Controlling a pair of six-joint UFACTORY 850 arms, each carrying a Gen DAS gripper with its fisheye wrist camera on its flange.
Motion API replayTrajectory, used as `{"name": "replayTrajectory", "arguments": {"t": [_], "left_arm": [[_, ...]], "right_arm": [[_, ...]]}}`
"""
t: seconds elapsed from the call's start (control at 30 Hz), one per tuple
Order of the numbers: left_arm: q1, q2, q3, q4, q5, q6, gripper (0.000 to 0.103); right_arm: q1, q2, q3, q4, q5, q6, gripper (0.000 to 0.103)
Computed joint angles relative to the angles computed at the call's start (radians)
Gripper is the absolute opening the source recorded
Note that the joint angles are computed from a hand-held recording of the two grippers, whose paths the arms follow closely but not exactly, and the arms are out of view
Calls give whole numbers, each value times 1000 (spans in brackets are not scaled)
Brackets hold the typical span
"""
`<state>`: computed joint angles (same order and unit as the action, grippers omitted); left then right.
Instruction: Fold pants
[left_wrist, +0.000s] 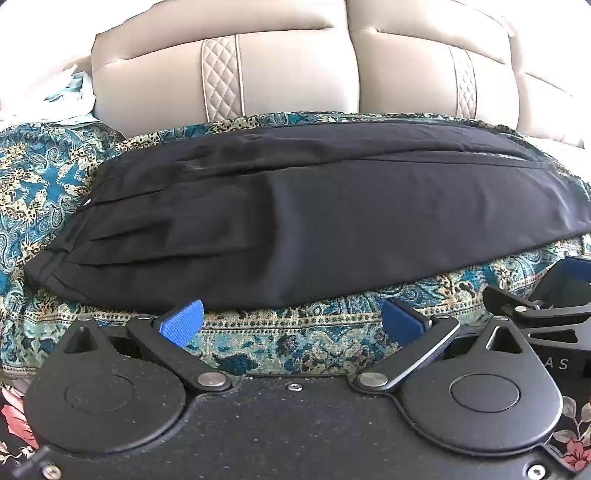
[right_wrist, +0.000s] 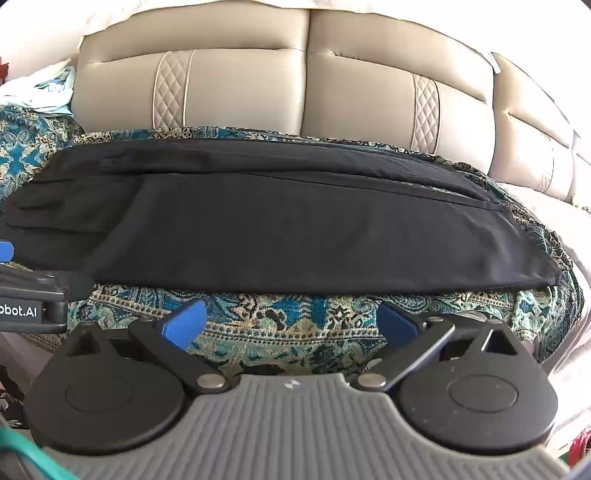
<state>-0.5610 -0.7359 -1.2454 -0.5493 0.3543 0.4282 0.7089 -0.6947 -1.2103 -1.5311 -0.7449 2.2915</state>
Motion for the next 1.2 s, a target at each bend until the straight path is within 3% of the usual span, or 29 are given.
{"name": "replayTrajectory", "arguments": {"t": [0.1,1.2], "left_arm": [[-9,-1,-6,-52,-13,51,103],[4,-1,-9,-44,-34,32,103]], "right_arm": [[-1,1,-2,2,4,-4,103],[0,3,0,6,4,-9,103]]}}
